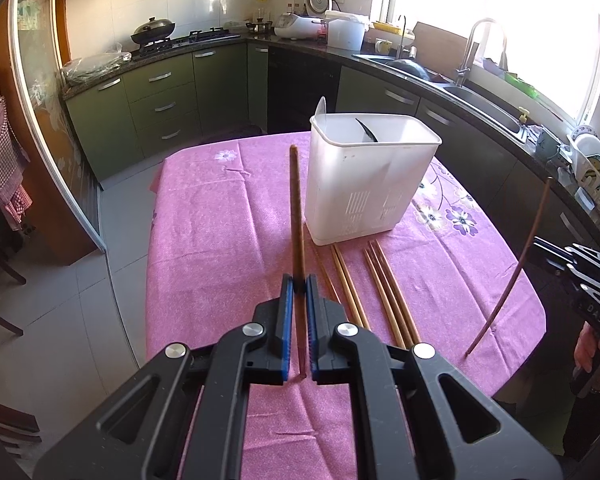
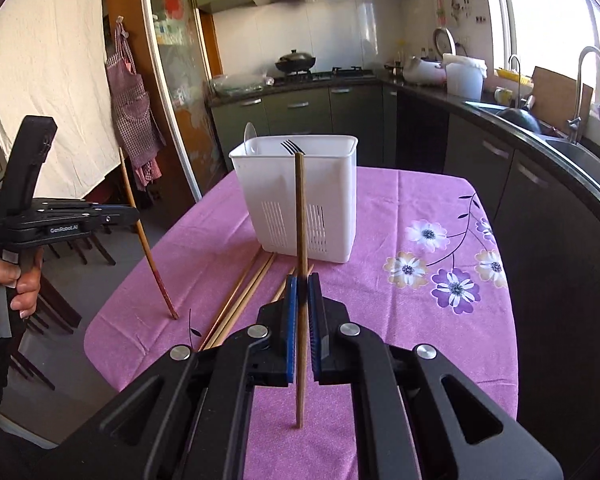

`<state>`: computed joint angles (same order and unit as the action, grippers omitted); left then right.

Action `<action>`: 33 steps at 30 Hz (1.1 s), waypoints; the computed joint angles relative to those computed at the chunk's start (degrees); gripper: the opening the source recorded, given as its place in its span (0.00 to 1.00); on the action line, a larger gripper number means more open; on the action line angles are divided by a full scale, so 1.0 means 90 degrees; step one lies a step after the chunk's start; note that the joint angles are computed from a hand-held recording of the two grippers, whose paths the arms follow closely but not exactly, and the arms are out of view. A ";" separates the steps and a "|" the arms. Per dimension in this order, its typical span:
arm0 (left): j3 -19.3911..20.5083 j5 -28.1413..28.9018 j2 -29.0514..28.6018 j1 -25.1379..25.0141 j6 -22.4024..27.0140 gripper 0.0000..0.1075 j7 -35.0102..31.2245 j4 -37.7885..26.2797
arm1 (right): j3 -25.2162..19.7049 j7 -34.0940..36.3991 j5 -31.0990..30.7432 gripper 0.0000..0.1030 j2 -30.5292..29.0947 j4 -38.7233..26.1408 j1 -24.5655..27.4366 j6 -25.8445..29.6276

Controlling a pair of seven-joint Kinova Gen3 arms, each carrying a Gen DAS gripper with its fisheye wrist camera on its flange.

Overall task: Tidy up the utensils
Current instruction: 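Insert the chopstick into the caddy with the left tool while the right tool inserts its chopstick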

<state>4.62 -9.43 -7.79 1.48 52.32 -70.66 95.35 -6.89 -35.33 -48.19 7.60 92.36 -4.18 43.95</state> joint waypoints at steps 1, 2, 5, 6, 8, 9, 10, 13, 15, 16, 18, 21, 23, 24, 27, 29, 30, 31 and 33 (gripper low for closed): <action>0.0025 -0.0039 -0.0011 0.0004 -0.0002 0.06 0.0029 0.0009 | 0.0003 0.0165 -0.0164 0.06 -0.0071 0.0132 0.0074 -0.0045; 0.0031 -0.0051 -0.0024 0.0007 -0.0003 0.06 0.0033 0.0017 | 0.0015 0.0264 -0.0290 0.06 -0.0150 0.0265 0.0106 -0.0109; 0.0056 -0.0066 -0.0050 0.0020 0.0000 0.06 0.0069 0.0033 | 0.0159 0.0529 -0.0666 0.06 -0.0289 0.0471 0.0242 0.0075; 0.0067 -0.0083 -0.0057 0.0022 0.0002 0.06 0.0091 0.0037 | 0.0205 0.0575 -0.0721 0.06 -0.0317 0.0505 0.0254 0.0108; 0.0070 -0.0089 -0.0064 0.0027 0.0010 0.06 0.0095 0.0037 | 0.0283 0.0670 -0.0826 0.06 -0.0374 0.0577 0.0273 0.0184; 0.0055 -0.0064 -0.0058 0.0029 0.0010 0.06 0.0075 0.0033 | 0.0317 0.0701 -0.0862 0.06 -0.0380 0.0580 0.0277 0.0231; 0.0064 -0.0079 -0.0058 0.0029 0.0021 0.06 0.0086 0.0030 | 0.0340 0.0734 -0.0894 0.06 -0.0398 0.0598 0.0274 0.0243; 0.0105 -0.0142 -0.0071 0.0043 0.0065 0.06 0.0131 0.0025 | 0.0385 0.0822 -0.0982 0.06 -0.0390 0.0599 0.0265 0.0282; 0.0123 -0.0165 -0.0076 0.0054 0.0094 0.06 0.0157 0.0007 | 0.0389 0.0860 -0.1018 0.06 -0.0374 0.0589 0.0252 0.0294; 0.0125 -0.0172 -0.0076 0.0059 0.0102 0.06 0.0159 -0.0003 | 0.0391 0.0873 -0.1021 0.06 -0.0376 0.0582 0.0248 0.0302; 0.0133 -0.0189 -0.0075 0.0070 0.0106 0.06 0.0163 -0.0015 | 0.0392 0.0892 -0.1067 0.06 -0.0369 0.0562 0.0244 0.0322; 0.0155 -0.0230 -0.0061 0.0087 0.0124 0.06 0.0189 -0.0061 | 0.0388 0.0864 -0.1054 0.06 -0.0362 0.0511 0.0228 0.0336; 0.0167 -0.0254 -0.0056 0.0102 0.0132 0.06 0.0202 -0.0080 | 0.0377 0.0873 -0.1045 0.06 -0.0332 0.0480 0.0210 0.0316; 0.0166 -0.0259 -0.0050 0.0108 0.0136 0.06 0.0199 -0.0092 | 0.0368 0.0861 -0.1035 0.06 -0.0331 0.0463 0.0203 0.0310; 0.0156 -0.0246 -0.0033 0.0123 0.0149 0.06 0.0180 -0.0136 | 0.0355 0.0883 -0.1062 0.06 -0.0317 0.0424 0.0205 0.0329; 0.0177 -0.0277 -0.0015 0.0135 0.0159 0.06 0.0201 -0.0177 | 0.0345 0.0849 -0.1040 0.06 -0.0315 0.0383 0.0192 0.0313; 0.0177 -0.0278 -0.0006 0.0144 0.0165 0.06 0.0193 -0.0203 | 0.0340 0.0827 -0.1030 0.06 -0.0307 0.0349 0.0187 0.0320; 0.0180 -0.0281 -0.0014 0.0153 0.0175 0.06 0.0195 -0.0214 | 0.0337 0.0821 -0.1032 0.06 -0.0295 0.0313 0.0189 0.0347; 0.0159 -0.0231 0.0010 0.0171 0.0205 0.06 0.0133 -0.0289 | 0.0323 0.0781 -0.1008 0.06 -0.0283 0.0232 0.0180 0.0370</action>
